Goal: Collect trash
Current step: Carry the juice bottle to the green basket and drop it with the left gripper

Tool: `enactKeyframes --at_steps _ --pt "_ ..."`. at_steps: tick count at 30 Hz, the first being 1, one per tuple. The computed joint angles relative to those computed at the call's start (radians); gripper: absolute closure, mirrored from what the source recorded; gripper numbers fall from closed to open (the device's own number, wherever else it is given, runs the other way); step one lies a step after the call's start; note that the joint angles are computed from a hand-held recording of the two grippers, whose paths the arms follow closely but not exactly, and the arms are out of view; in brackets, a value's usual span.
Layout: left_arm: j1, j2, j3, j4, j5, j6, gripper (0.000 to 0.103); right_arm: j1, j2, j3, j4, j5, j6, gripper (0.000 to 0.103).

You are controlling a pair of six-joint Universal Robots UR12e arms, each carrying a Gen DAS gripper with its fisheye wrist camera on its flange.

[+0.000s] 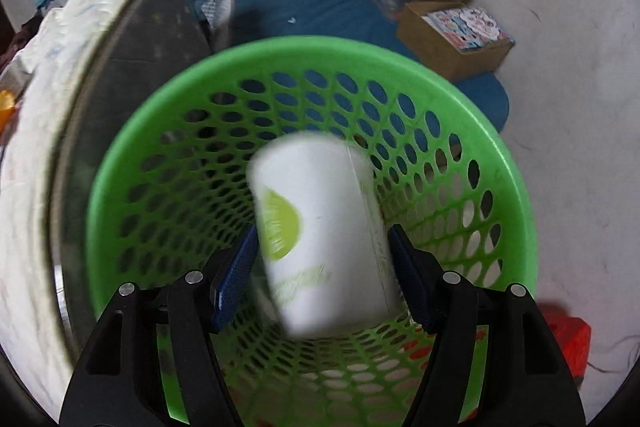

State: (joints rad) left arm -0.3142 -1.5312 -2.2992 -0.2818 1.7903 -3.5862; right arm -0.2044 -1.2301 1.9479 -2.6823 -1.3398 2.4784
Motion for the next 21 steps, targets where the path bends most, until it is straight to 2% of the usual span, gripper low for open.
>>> enactKeyframes --at_steps 2,3,5,9,12,21 --pt "-0.005 0.002 0.004 0.006 -0.001 -0.001 0.060 0.005 0.010 0.000 -0.034 -0.029 0.004 0.036" --pt "-0.010 0.002 0.008 0.011 0.003 -0.001 0.060 0.003 0.010 0.001 -0.034 -0.025 0.003 0.032" --pt "-0.015 0.001 0.017 0.016 -0.006 0.000 0.060 -0.004 0.007 0.008 -0.049 -0.013 0.007 0.032" --pt "-0.031 -0.011 0.047 0.017 -0.022 0.023 0.060 -0.024 -0.016 0.026 -0.059 0.032 0.009 0.032" --pt "-0.044 -0.037 0.084 0.036 -0.053 0.062 0.060 -0.054 -0.052 0.053 -0.064 0.094 0.005 0.032" --pt "-0.090 -0.212 0.290 0.016 -0.169 0.193 0.060 -0.160 -0.149 0.134 -0.118 0.232 0.013 0.029"
